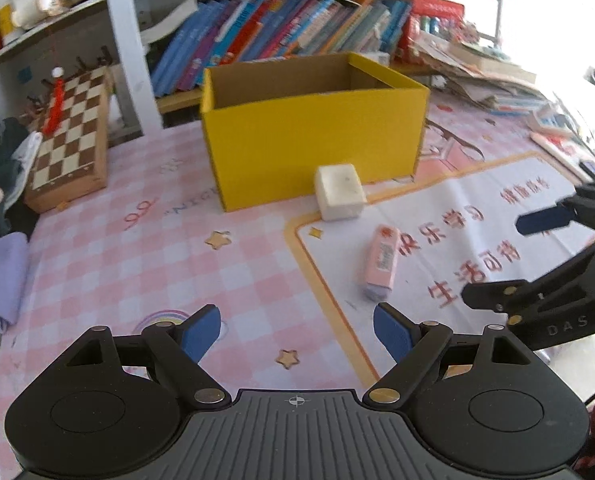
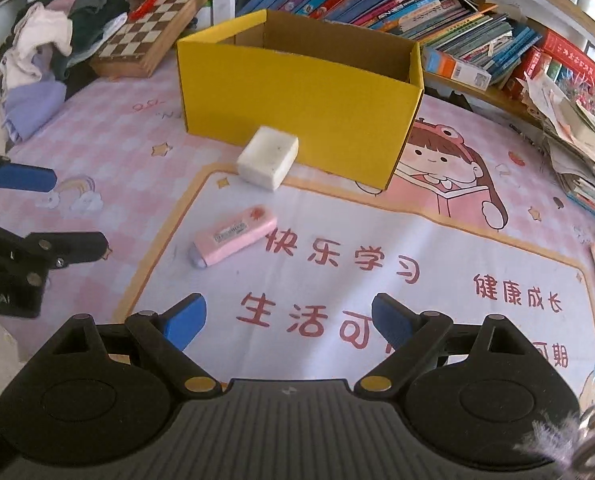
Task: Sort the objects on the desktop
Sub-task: 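Grasp the pink USB stick with the left gripper while the right approaches the white eraser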
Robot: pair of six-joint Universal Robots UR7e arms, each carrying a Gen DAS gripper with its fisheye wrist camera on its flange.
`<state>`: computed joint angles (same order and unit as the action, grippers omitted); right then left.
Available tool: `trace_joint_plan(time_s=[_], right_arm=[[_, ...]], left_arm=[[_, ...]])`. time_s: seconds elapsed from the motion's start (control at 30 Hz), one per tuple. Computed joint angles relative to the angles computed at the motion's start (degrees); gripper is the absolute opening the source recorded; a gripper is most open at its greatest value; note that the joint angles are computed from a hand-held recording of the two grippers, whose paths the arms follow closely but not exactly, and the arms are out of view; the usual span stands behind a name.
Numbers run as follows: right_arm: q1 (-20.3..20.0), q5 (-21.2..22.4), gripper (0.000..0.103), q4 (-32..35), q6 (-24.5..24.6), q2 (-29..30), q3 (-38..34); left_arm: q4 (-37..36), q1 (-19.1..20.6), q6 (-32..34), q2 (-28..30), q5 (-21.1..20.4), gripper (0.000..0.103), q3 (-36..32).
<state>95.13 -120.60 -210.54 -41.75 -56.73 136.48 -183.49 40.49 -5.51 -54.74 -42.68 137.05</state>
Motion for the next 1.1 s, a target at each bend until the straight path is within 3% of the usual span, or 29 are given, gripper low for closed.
trace_joint_plan(time_s=[0.47, 0.53, 0.63, 0.87, 1.1], right_arm=[[-1.26, 1.5, 0.087, 0.79, -1.57, -0.64, -1.6], [-1.51, 2.11, 0.086, 2.04, -2.13, -1.0, -1.89], [-1.76, 3.23, 0.075, 3.8, -3.19, -1.24, -2.54], [-2.22, 4.16, 0.068, 7.68, -4.46, -1.24, -4.76], [-2.85, 4.96, 0.064, 10.49, -5.54, -1.53, -6.84]], left_arm=[[-2.06, 0.2, 2.96, 2.97, -2.41, 0.083, -1.81], [-2.02, 0.5, 3.16, 3.43, -3.03, 0.077, -2.35], [-1.39, 1.08, 3.46, 4.11, -4.1, 0.065, -3.28], [-0.31, 2.02, 4.51, 6.26, -5.09, 0.064, -5.62], [0.64, 3.64, 5.48, 8.43, -6.14, 0.054, -8.43]])
